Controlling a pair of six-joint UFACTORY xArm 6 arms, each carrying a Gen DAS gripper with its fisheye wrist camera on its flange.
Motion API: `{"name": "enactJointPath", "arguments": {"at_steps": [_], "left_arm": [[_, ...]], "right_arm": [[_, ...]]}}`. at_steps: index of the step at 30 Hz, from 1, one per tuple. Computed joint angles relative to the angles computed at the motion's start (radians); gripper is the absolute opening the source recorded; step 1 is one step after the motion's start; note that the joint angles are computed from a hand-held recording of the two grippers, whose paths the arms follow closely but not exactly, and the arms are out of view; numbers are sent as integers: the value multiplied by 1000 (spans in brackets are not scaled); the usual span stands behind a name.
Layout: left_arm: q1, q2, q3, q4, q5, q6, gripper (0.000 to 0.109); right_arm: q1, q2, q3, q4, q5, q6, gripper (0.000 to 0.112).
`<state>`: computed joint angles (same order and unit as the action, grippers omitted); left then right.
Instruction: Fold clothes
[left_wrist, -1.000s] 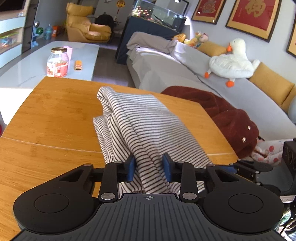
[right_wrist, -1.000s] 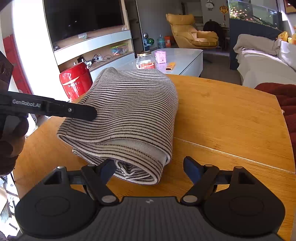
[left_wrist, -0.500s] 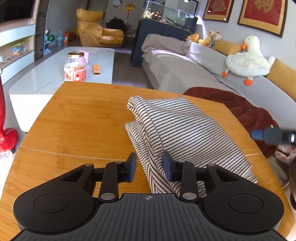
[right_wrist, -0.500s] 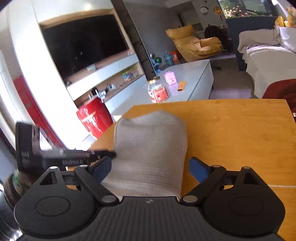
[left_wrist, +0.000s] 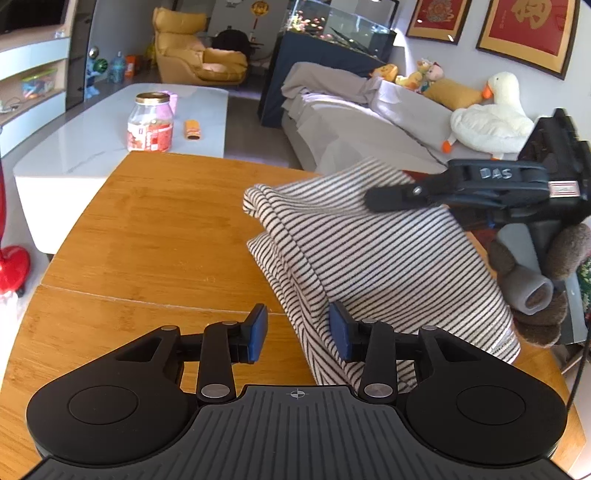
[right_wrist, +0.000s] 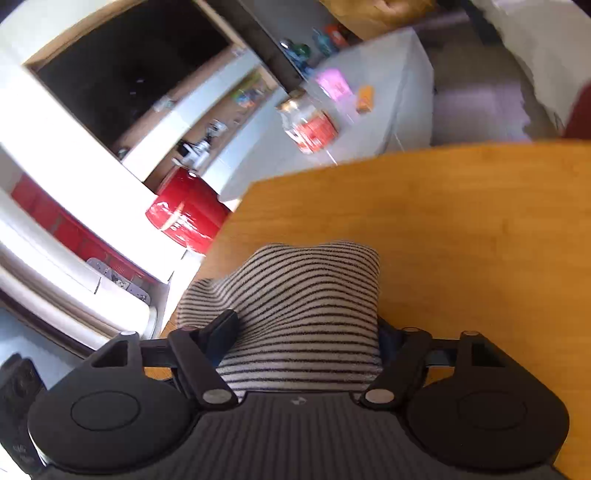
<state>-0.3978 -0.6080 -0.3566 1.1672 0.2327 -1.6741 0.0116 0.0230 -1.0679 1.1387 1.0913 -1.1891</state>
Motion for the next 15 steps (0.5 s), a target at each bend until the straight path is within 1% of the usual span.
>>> {"name": "enactJointPath", "arguments": {"at_steps": [1, 2, 3, 5, 6, 7, 9, 10, 11, 12, 14, 15], "left_arm": [[7, -3, 5, -12, -4, 10, 42], [14, -6, 9, -21, -10, 20, 43], [23, -9, 15, -34, -23, 31, 45], [46, -10, 17, -33, -61, 30, 46], [43, -21, 17, -38, -56, 30, 47], [40, -32, 16, -46, -49, 33, 44], [37, -67, 17, -57, -45, 25, 43], [56, -73, 18, -54, -87, 14, 46], [82, -61, 16, -68, -151, 20, 49], [106, -47, 14, -90, -214, 32, 57], [112, 17, -5, -178, -279, 117, 65], [91, 51, -17, -241, -267, 179, 70]], "right_arm": [[-11, -23, 19, 38, 19, -57, 65], [-13, -35, 31, 44, 10, -76, 65], [-5, -44, 43, 37, -24, -82, 65], [25, -47, 67, 6, -134, -76, 65], [31, -37, 71, -3, -167, -68, 65], [38, -26, 74, -12, -200, -59, 65], [36, -23, 77, -5, -212, -48, 65], [39, -30, 84, 2, -223, -59, 65], [48, -43, 97, 8, -245, -81, 65], [58, -55, 110, 12, -267, -102, 65], [74, -73, 128, 18, -303, -131, 65], [79, -78, 133, 20, -313, -140, 65]]}}
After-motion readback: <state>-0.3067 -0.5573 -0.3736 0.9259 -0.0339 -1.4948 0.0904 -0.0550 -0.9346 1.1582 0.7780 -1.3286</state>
